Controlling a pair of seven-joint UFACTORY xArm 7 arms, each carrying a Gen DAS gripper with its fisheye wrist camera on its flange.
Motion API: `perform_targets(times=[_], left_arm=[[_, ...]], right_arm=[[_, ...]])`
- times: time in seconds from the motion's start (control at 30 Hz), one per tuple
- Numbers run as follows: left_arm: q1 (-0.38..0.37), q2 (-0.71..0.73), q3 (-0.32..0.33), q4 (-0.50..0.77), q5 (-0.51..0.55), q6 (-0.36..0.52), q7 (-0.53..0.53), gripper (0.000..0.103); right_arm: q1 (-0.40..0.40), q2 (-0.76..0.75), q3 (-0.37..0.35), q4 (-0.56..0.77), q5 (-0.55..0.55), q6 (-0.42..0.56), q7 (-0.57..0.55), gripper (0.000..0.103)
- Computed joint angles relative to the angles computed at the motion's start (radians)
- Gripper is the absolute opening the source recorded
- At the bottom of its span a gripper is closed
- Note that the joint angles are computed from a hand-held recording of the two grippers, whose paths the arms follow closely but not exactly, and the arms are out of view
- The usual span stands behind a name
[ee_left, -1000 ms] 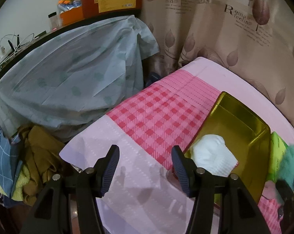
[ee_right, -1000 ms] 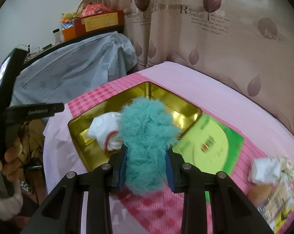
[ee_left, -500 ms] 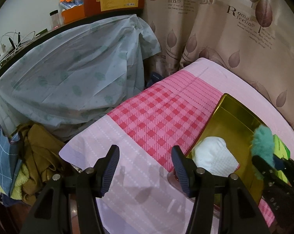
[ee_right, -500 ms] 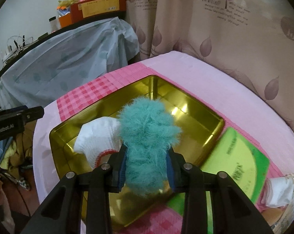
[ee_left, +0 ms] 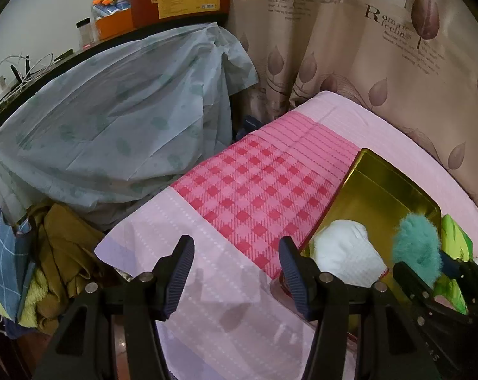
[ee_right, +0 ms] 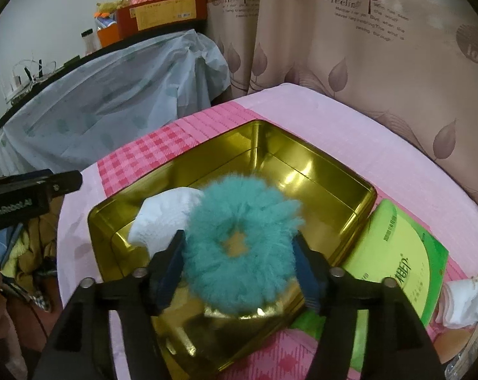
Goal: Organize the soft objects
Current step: 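Carry the scrunchie into the gold tin and open the right gripper, then reach the right gripper to the yellow fur-trimmed pouch and grasp it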
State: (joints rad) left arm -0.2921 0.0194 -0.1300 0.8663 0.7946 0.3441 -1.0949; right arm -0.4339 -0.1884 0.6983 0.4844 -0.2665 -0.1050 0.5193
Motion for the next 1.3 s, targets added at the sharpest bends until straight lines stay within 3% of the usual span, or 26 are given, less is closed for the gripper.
perform_targets(times=[0.07, 0.2, 0.3, 0.37, 0.43, 0.6, 0.77, 0.93, 1.1, 1.23, 1.3], left_arm=[[-0.001, 0.001, 0.0, 0.001, 0.007, -0.003, -0.006, 0.057], [-0.004, 0.003, 0.0, 0.003, 0.014, -0.002, -0.009, 0.057], [-0.006, 0.0, -0.001, 0.002, 0.017, 0.0, -0.011, 0.057], [-0.005, 0.0, -0.001, 0.001, 0.011, 0.0, -0.004, 0.057], [-0.005, -0.001, -0.001, 0.001, 0.017, -0.001, -0.011, 0.057], [-0.006, 0.0, -0.002, 0.003, 0.019, -0.006, -0.005, 0.057], [-0.01, 0.006, -0.003, 0.01, 0.02, -0.003, 0.013, 0.057], [-0.014, 0.003, -0.003, 0.012, 0.046, 0.001, -0.003, 0.057], [-0.015, -0.003, -0.005, 0.01, 0.064, 0.003, -0.016, 0.057], [-0.018, -0.009, -0.013, 0.01, 0.106, 0.008, -0.039, 0.057], [-0.021, -0.011, -0.016, 0.01, 0.127, 0.009, -0.046, 0.057]], right_arm=[[0.028, -0.01, -0.024, -0.008, 0.008, -0.004, -0.002, 0.067], [0.08, -0.05, -0.06, -0.033, 0.03, -0.018, -0.015, 0.084], [0.118, -0.074, -0.085, -0.049, 0.058, -0.032, -0.039, 0.089], [0.185, -0.083, -0.146, -0.059, 0.08, -0.036, -0.061, 0.091], [0.205, -0.103, -0.157, -0.074, 0.105, -0.04, -0.072, 0.091], [0.381, -0.176, -0.322, -0.144, 0.149, -0.037, -0.111, 0.091], [0.436, -0.313, -0.385, -0.246, 0.179, 0.002, -0.122, 0.091], [0.416, -0.54, -0.42, -0.37, 0.17, 0.122, -0.117, 0.091], [0.378, -0.869, -0.551, -0.511, 0.152, 0.317, -0.167, 0.091], [0.248, -1.137, -0.658, -0.588, 0.138, 0.52, -0.27, 0.091], [0.147, -1.232, -0.714, -0.611, 0.137, 0.603, -0.34, 0.09]])
